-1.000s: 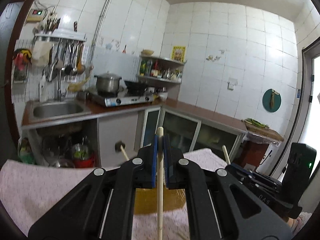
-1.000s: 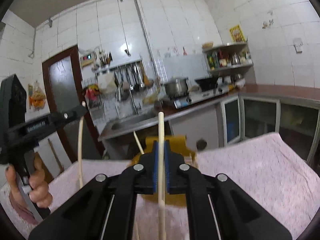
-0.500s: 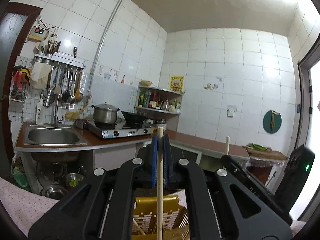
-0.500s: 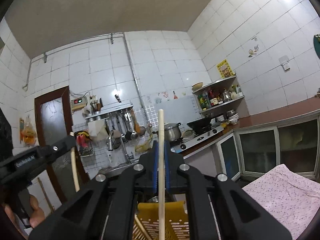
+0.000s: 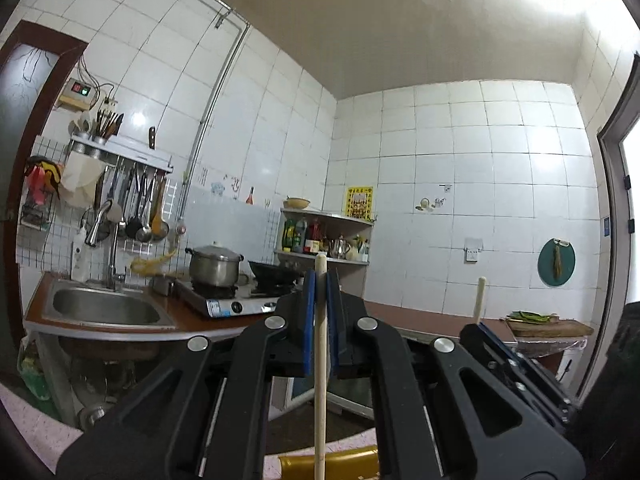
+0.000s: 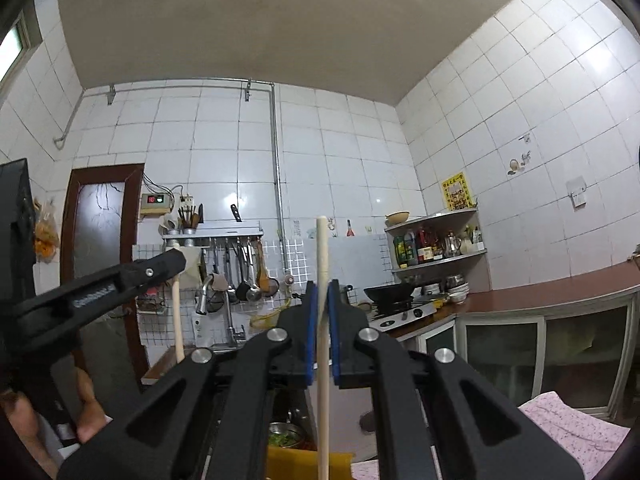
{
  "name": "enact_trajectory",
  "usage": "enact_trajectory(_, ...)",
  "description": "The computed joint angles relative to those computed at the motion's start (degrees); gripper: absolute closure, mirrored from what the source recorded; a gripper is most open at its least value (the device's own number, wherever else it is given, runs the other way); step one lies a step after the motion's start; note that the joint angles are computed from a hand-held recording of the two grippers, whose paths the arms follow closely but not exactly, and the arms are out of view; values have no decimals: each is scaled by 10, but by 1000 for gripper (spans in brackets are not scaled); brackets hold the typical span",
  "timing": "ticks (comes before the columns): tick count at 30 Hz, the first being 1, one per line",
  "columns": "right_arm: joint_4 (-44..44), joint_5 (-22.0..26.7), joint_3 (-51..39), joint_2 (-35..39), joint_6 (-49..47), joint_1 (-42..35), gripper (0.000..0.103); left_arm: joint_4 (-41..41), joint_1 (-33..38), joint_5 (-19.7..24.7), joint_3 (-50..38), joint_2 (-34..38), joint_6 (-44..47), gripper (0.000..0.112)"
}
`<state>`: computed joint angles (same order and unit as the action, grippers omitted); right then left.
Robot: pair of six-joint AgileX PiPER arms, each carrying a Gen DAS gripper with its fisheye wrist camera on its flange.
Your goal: Organize utensils
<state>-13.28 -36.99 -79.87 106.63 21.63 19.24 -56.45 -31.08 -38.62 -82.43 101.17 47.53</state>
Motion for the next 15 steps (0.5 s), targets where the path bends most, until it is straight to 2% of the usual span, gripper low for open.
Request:
enact_trajectory(3, 5, 13, -10, 15, -1, 0, 97, 22, 19, 13, 2, 25, -47, 108)
enact_trajectory(5, 17, 18, -14, 27, -18, 1, 97, 34, 25, 7, 10, 38, -68, 108)
enact_trajectory(15, 48, 24, -19, 55, -72, 5, 97, 39, 30, -12, 44, 66, -67, 108)
